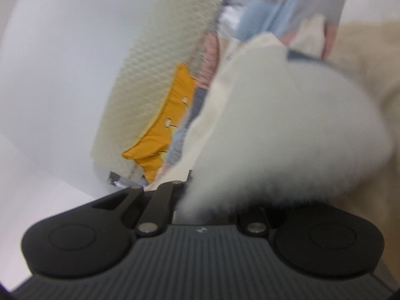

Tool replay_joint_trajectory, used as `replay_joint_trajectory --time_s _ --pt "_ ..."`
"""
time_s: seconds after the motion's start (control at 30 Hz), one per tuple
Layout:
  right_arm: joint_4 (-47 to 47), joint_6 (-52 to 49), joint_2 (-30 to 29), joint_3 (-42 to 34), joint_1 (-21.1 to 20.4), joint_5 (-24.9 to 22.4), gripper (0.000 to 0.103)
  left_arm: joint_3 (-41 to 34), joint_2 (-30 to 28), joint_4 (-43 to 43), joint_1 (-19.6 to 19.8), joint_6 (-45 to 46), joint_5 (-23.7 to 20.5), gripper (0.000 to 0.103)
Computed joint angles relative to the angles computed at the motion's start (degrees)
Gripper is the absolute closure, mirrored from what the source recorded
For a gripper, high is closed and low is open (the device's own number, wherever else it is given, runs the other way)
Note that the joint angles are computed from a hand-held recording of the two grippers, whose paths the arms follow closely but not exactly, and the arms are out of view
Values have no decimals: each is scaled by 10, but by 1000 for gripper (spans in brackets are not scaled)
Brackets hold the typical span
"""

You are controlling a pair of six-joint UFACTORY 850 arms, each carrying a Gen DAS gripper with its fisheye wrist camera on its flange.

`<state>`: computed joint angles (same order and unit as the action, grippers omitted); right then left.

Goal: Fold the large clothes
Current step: 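Reach both tools into the cream blanket and grasp its edges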

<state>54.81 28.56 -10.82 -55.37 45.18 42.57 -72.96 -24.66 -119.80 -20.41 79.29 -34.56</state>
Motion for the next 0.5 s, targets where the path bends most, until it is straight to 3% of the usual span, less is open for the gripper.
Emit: replay_joint_trajectory --time_s 0.13,0.33,0.5 --pt "62 -58 56 33 42 12 87 135 106 -66 -2 37 -25 90" --pt "173 -168 118 62 129 27 87 305 262 -102 -15 60 -7 90" --pt "232 -200 147 75 197 61 87 417 391 -110 -33 57 20 90"
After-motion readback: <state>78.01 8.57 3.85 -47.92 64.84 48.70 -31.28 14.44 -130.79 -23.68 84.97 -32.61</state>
